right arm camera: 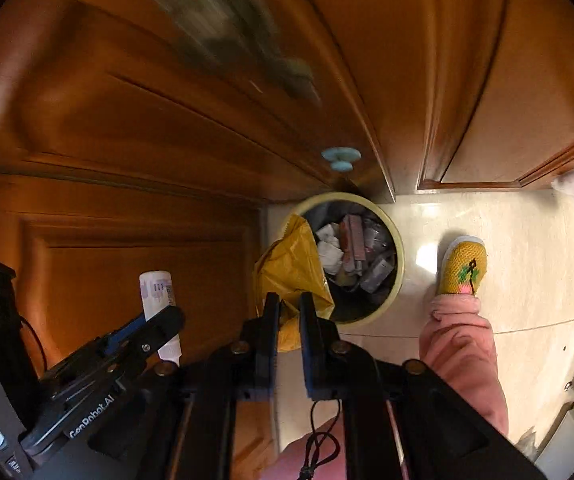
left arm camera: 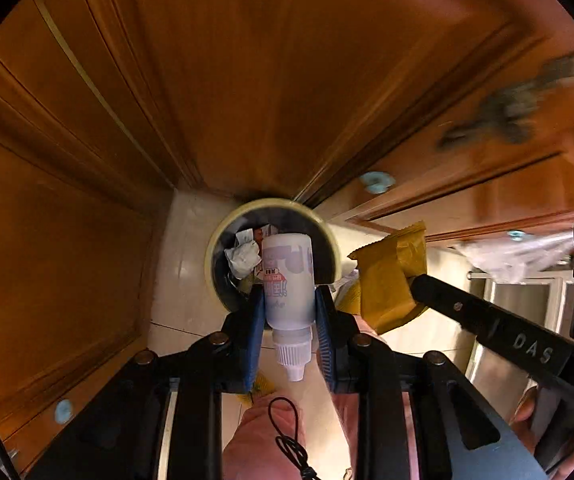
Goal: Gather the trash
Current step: 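Carry the white bottle and yellow packet down over the floor bin, then open both tools to drop the bottle and packet into the bin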
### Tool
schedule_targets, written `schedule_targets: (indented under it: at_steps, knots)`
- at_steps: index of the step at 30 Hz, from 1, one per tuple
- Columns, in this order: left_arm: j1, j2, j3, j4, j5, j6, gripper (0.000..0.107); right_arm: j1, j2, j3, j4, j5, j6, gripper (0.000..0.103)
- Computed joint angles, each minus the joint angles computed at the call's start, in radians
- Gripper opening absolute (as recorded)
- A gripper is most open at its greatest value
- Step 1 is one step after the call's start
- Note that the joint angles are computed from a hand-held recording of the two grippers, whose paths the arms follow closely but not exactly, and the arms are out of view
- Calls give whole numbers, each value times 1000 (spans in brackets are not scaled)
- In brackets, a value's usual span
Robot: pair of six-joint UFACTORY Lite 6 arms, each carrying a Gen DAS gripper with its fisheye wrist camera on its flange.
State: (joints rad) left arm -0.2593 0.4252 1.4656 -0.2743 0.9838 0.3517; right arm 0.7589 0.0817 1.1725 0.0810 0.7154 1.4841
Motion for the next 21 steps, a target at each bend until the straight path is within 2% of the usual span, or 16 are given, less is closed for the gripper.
schedule_targets:
  at_steps: [3, 7, 9, 11, 14, 17, 21]
  knots:
    - [-15, 101, -23, -22, -99, 10, 23, -18, 87, -64, 66, -119, -93, 10]
    - [-33, 229, 6, -41, -168, 9, 26, -37, 206, -108, 179, -234, -225, 14]
    - [-36, 276, 22, -23, -190, -1, 47, -48, 267, -98, 234, -246, -291, 15]
    - [-40, 293, 30, -6, -210, -22, 60, -51, 295, -100, 269, -256, -332, 20]
    - [-34, 287, 28, 16, -214, -28, 62, -42, 301, -101, 250, -256, -313, 31]
    - [-7, 309, 54, 19, -217, -15, 62, -38, 272, -120, 259, -258, -317, 31]
    - [8, 255, 42, 45, -203, -37, 62, -36, 247, -90, 222, -209, -280, 31]
